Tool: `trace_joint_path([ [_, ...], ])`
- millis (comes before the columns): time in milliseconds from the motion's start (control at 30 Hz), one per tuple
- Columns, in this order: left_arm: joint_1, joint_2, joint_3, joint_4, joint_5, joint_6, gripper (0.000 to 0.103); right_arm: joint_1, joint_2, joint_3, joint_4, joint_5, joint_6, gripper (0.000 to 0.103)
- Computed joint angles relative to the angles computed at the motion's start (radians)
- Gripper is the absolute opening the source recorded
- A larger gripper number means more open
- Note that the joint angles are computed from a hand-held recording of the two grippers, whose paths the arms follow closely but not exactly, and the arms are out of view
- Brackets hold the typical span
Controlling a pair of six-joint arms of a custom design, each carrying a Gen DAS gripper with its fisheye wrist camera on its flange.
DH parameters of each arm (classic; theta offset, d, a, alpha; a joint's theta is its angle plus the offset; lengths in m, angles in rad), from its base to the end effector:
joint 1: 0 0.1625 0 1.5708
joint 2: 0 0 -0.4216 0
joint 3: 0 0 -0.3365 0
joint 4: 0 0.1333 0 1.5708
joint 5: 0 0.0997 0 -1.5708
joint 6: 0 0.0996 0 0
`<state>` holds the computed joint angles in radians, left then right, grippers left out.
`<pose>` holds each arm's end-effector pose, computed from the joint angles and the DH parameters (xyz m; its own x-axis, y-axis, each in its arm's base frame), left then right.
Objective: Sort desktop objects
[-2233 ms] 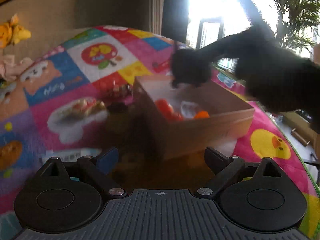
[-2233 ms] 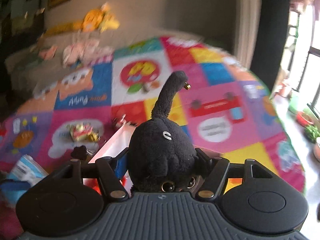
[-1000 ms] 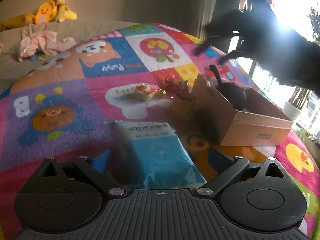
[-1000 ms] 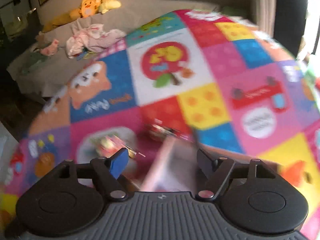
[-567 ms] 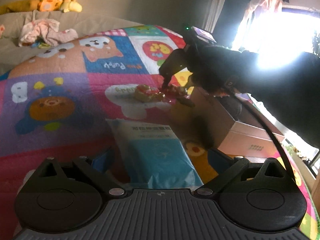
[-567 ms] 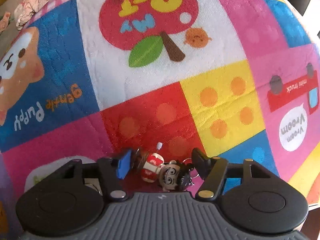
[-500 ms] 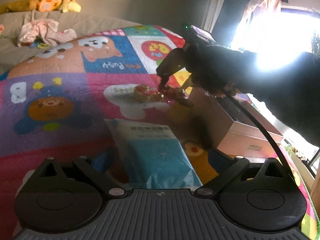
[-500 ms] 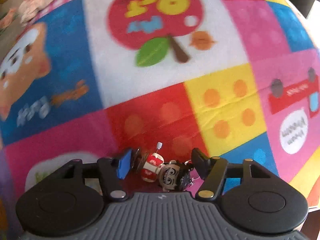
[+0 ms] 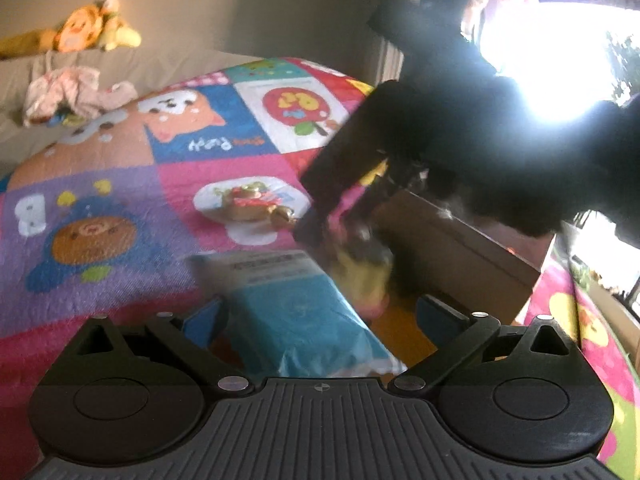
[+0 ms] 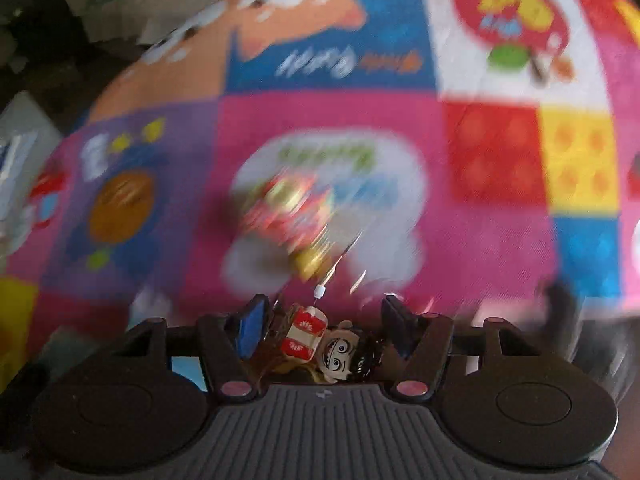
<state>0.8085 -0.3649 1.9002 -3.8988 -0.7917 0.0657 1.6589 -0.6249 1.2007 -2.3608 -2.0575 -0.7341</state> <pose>-0.2164 -0.5210 -0.0021 -0.8266 0.1625 -0.5389 0.5402 0.4981 -0.6783 0.1515 -0.7298 0.1611 -0.6026 -0.6363 0.4817 -0.6595 0.7369 0.1484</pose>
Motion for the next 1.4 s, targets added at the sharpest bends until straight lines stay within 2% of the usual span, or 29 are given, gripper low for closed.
trace_joint_path([
  [33, -0.003, 0.003, -0.001, 0.0, 0.008, 0.004, 0.103, -0.006, -0.037, 0.031, 0.042, 0.024, 0.018, 0.062],
  [100, -0.009, 0.007, -0.002, -0.001, 0.023, 0.011, 0.103, -0.022, -0.124, 0.113, 0.038, 0.103, 0.028, 0.061],
  [167, -0.014, 0.011, -0.003, -0.002, 0.038, 0.014, 0.103, -0.05, -0.236, 0.224, -0.063, 0.2, -0.012, 0.063],
  [233, -0.019, 0.015, -0.008, 0.006, 0.056, 0.015, 0.103, -0.09, -0.323, 0.305, -0.221, 0.288, -0.039, 0.073],
  [300, -0.023, 0.019, -0.014, 0.011, 0.073, 0.024, 0.103, -0.128, -0.37, 0.352, -0.386, 0.319, -0.032, 0.083],
  [333, -0.027, 0.022, -0.015, 0.012, 0.082, 0.027, 0.103, -0.152, -0.381, 0.363, -0.472, 0.314, -0.017, 0.085],
  [400, -0.035, 0.024, -0.014, 0.022, 0.098, 0.028, 0.103, -0.193, -0.373, 0.346, -0.573, 0.293, 0.011, 0.089],
  [500, -0.046, 0.01, 0.001, 0.079, 0.104, -0.01, 0.103, -0.259, -0.334, 0.28, -0.633, 0.287, 0.077, 0.089],
  [600, -0.06, -0.005, 0.026, 0.124, 0.107, -0.039, 0.103, -0.316, -0.322, 0.257, -0.621, 0.36, 0.162, 0.089],
  [633, -0.067, -0.009, 0.036, 0.132, 0.113, -0.041, 0.103, -0.336, -0.336, 0.261, -0.572, 0.421, 0.206, 0.089],
  [667, -0.072, -0.011, 0.043, 0.138, 0.121, -0.045, 0.103, -0.353, -0.347, 0.285, -0.549, 0.493, 0.238, 0.092],
  [700, -0.078, -0.014, 0.048, 0.146, 0.131, -0.051, 0.103, -0.357, -0.353, 0.312, -0.568, 0.523, 0.243, 0.101],
  [767, -0.085, -0.022, 0.057, 0.16, 0.149, -0.064, 0.103, -0.344, -0.366, 0.376, -0.614, 0.524, 0.235, 0.103],
  [900, -0.101, -0.029, 0.061, 0.153, 0.182, -0.062, 0.103, -0.368, -0.428, 0.466, -0.502, 0.649, 0.164, 0.103],
  [933, -0.105, -0.029, 0.059, 0.147, 0.188, -0.055, 0.103, -0.372, -0.445, 0.5, -0.516, 0.667, 0.156, 0.103],
  [1000, -0.115, -0.026, 0.054, 0.128, 0.193, -0.03, 0.103, -0.376, -0.472, 0.58, -0.617, 0.676, 0.12, 0.103],
  [1133, -0.122, -0.013, 0.034, 0.095, 0.184, 0.027, 0.103, -0.379, -0.518, 0.798, -0.933, 0.652, -0.084, 0.103],
  [1233, -0.117, 0.006, 0.004, 0.103, 0.199, 0.043, 0.103, -0.378, -0.506, 0.921, -1.099, 0.594, -0.254, 0.103],
  [1333, -0.101, 0.013, -0.03, 0.119, 0.156, 0.093, 0.102, -0.39, -0.496, 1.005, -1.18, 0.564, -0.337, 0.103],
  [1400, -0.092, 0.019, -0.056, 0.131, 0.137, 0.15, 0.087, -0.406, -0.499, 1.039, -1.19, 0.555, -0.326, 0.103],
])
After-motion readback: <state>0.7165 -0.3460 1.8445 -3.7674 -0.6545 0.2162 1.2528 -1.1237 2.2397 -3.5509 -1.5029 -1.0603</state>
